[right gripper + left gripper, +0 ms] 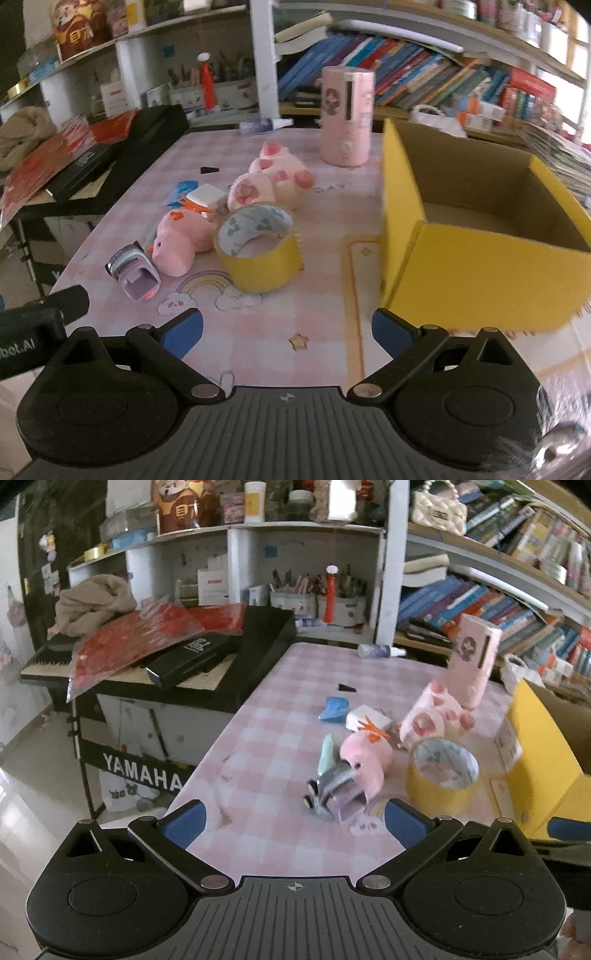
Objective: Organize objects
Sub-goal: 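Grasp the yellow tape roll with the right tool while the left tool approaches the grey toy car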
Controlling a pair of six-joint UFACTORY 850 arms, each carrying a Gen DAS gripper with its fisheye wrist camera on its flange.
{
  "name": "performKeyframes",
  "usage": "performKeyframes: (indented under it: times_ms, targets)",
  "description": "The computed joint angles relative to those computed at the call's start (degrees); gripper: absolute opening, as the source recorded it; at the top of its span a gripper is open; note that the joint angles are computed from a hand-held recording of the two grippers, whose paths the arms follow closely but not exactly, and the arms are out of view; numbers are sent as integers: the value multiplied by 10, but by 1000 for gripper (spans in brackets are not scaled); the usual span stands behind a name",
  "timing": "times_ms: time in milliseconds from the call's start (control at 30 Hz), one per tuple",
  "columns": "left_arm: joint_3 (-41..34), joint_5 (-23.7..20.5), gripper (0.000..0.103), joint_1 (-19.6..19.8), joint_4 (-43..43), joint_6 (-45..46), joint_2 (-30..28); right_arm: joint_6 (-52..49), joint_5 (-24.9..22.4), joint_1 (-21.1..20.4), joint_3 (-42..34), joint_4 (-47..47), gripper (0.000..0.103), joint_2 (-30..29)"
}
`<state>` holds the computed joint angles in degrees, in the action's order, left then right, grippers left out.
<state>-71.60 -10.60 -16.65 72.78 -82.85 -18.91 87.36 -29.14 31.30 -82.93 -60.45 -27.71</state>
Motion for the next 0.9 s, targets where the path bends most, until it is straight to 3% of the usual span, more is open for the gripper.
performKeyframes:
  times_ms: [233, 367, 600, 700, 733, 767, 900]
  targets:
    - [-53, -24, 103, 3, -86, 56, -41, -97, 37, -21, -57, 13, 100, -49]
    - [-76, -39, 103, 7, -116, 71, -59, -175, 42, -33, -103, 66, 100, -85]
    - [-102, -67, 103, 10, -179, 127, -78, -319, 2, -46, -196, 155, 100, -155]
    - [-111, -64, 103, 13, -246, 201, -84, -353, -4, -50, -221, 168, 99, -175]
    - [-115, -63, 103, 13, -267, 226, -86, -362, 0, -53, -227, 175, 94, -179]
    - [-118, -65, 103, 12, -271, 235, -88, -384, 18, -59, -228, 204, 82, -180]
    - [-126, -62, 103, 7, -255, 242, -94, -384, 63, -77, -223, 270, 81, -172]
